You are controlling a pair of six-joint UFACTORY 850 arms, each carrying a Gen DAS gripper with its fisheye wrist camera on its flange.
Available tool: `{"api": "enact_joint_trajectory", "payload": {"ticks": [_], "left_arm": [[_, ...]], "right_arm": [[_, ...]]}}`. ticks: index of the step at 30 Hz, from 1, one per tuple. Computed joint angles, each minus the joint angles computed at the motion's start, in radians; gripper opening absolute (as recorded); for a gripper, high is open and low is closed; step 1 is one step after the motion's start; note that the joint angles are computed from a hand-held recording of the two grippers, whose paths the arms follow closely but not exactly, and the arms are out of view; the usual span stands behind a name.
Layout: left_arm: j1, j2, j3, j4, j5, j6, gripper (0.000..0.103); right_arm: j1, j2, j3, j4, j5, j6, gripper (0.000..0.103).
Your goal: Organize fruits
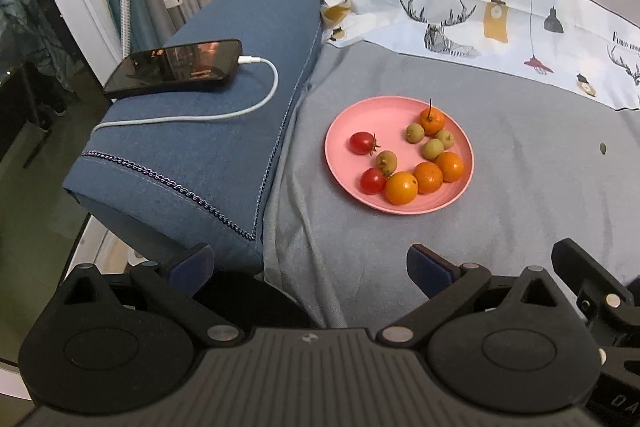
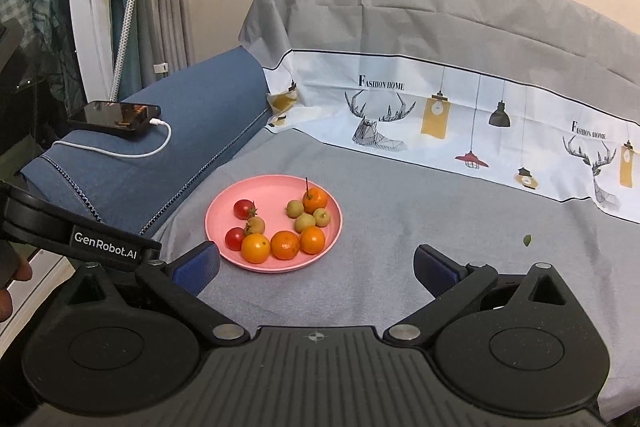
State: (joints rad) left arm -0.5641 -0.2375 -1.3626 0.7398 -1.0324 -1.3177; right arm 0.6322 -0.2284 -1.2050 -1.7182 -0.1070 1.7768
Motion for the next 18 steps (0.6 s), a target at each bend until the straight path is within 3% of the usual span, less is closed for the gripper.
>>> {"api": "enact_joint_trajectory", "payload": {"ticks": [11,18], "left_arm": [[-0.021,0.021,0.019,0.029,0.011,-0.011,0.103],[-0.02,0.018,0.017,0.023,0.011,-0.004,0.103]], "right_arm": [[-0.001,0.017,0.015,-0.144,0.004,0.137,0.102],[-0.001,0.018,0.017,-0.151,0.004,0.145,0.102]]}}
